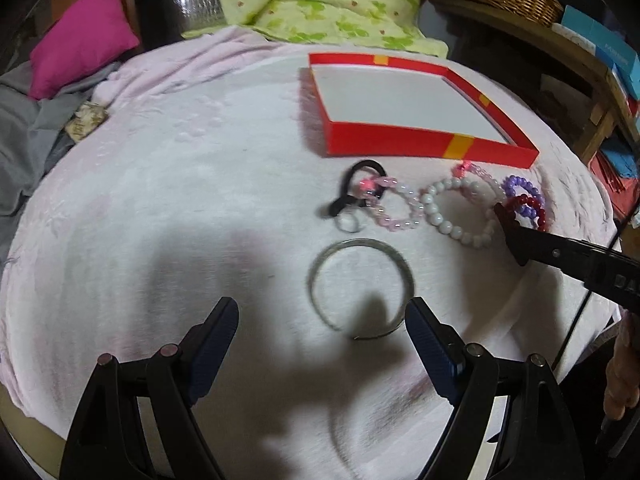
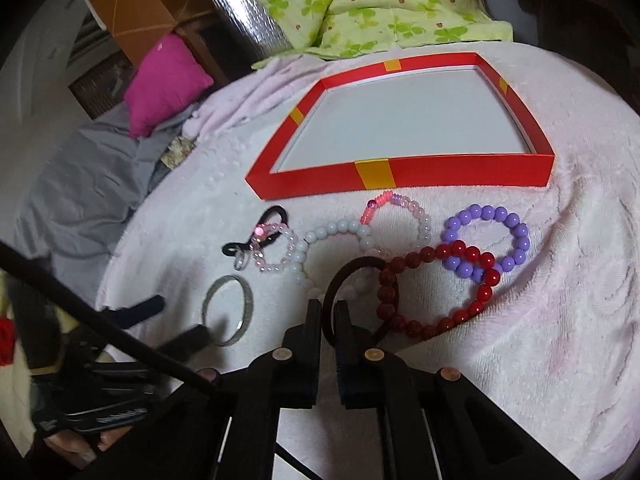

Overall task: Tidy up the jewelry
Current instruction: 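Close the left gripper on the silver bangle while the right gripper grasps the dark maroon bangle, then lift the silver bangle with the left gripper while the right gripper lifts the maroon bangle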

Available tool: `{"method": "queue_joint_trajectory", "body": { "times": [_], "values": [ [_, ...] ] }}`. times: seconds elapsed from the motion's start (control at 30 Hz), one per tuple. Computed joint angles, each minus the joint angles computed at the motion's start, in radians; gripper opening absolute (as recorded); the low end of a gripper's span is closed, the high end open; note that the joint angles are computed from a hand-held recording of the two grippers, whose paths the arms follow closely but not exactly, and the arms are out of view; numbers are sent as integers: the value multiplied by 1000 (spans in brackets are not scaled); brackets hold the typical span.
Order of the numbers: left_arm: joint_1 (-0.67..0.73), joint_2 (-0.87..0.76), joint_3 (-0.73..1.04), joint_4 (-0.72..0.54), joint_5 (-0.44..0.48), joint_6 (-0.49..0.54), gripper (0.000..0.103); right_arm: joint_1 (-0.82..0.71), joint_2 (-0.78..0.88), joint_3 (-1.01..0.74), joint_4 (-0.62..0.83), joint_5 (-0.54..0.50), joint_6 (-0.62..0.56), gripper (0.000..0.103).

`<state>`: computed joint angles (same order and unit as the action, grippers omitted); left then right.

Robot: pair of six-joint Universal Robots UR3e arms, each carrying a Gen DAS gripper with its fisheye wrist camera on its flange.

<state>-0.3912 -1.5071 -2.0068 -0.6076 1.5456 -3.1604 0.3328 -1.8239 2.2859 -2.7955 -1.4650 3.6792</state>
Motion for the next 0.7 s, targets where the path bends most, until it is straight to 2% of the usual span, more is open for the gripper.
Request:
{"method": "queue_joint_trajectory", "body": {
  "times": [0.2,0.37,0.43,0.47,0.5,0.7],
  "values": [
    [-39,-103,75,-13,20,-15,86,-76,-96,75,-33,91,2,7],
    [-45,-100,49,31,25,-6,85,-130,-156,124,-49,158,16,7],
    [-38,-90,28,57,10,3,76,-149,-179,140,-51,179,22,7],
    [-35,-82,16,67,-1,6,65,-169,-198,155,-53,203,25,7],
    [-30,-76,9,73,-14,12,62,-181,-207,164,-59,220,27,7],
    [-33,-67,-12,105,-4,13,62,-282,-305,247,-79,345,39,7]
  ]
}}
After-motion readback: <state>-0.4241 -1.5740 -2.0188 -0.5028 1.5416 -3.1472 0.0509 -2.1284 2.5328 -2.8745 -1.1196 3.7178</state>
